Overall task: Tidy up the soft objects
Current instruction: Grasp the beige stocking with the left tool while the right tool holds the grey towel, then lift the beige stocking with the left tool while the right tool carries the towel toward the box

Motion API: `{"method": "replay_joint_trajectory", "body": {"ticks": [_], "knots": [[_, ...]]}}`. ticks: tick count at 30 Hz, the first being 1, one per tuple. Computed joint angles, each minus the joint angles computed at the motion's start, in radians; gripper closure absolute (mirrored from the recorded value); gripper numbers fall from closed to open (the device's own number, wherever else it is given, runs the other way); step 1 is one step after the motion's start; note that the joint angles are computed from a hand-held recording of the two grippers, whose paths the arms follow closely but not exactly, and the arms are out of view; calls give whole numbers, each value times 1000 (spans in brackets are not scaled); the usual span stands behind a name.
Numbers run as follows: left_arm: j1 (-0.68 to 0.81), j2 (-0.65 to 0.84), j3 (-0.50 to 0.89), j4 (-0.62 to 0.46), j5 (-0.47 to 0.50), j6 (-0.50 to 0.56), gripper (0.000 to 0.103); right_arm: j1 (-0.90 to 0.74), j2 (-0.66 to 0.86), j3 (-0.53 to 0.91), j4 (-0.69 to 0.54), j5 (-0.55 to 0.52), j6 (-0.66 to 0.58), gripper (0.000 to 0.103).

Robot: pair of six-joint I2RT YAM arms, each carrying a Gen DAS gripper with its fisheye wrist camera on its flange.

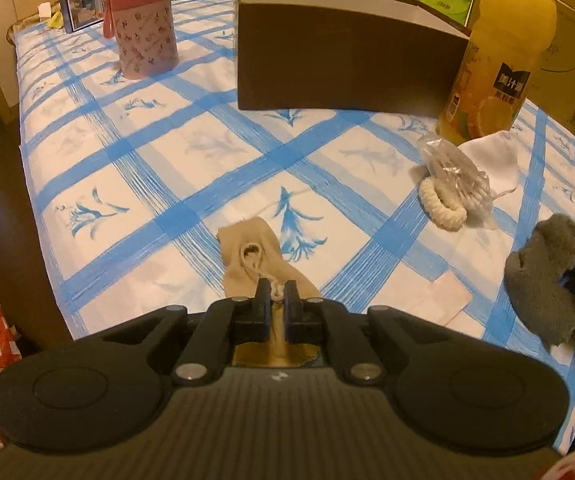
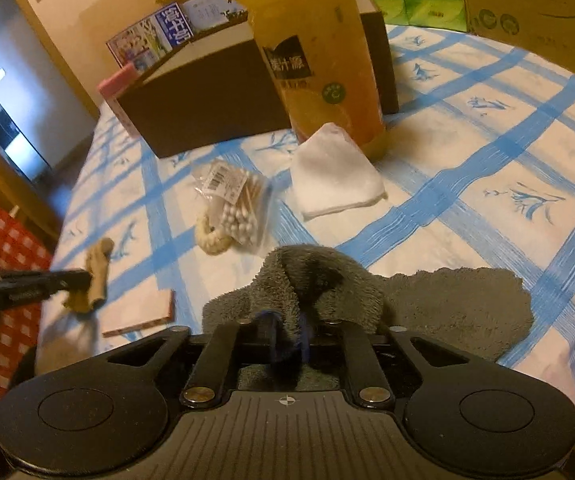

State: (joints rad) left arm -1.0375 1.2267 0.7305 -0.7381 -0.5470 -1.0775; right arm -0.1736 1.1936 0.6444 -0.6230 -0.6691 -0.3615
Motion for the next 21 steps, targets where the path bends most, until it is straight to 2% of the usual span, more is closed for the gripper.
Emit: {"method": "replay_joint_trajectory", "body": {"ticks": [2, 3, 4, 5, 8, 11, 16, 19, 21], "knots": [[-1, -1, -9, 9, -1, -3, 97, -64, -15, 22, -44, -32, -24, 46], [-2, -4, -13, 12, -1, -8, 97, -87, -39, 18, -39, -29, -22, 36], [-1, -9, -18, 17, 0, -11, 97, -91, -60, 9, -17, -1, -7, 15], [0, -11, -21, 20, 0, -12, 97, -100, -75, 0, 4, 33, 1, 10], [0, -8, -20, 23, 0, -12, 96, -105, -47, -18, 71, 133, 35, 9], [-2, 2, -15, 23, -3, -10, 96, -115, 14, -36, 118, 147, 64, 6], [5, -11, -26, 33, 5, -17, 96, -97, -4, -85, 167, 113, 151, 5], [4, -11, -27, 35, 4, -17, 96, -98, -27, -88, 138, -6, 173, 6], [5, -11, -29, 37, 4, -15, 95, -60, -40, -86, 128, -32, 190, 6]]}}
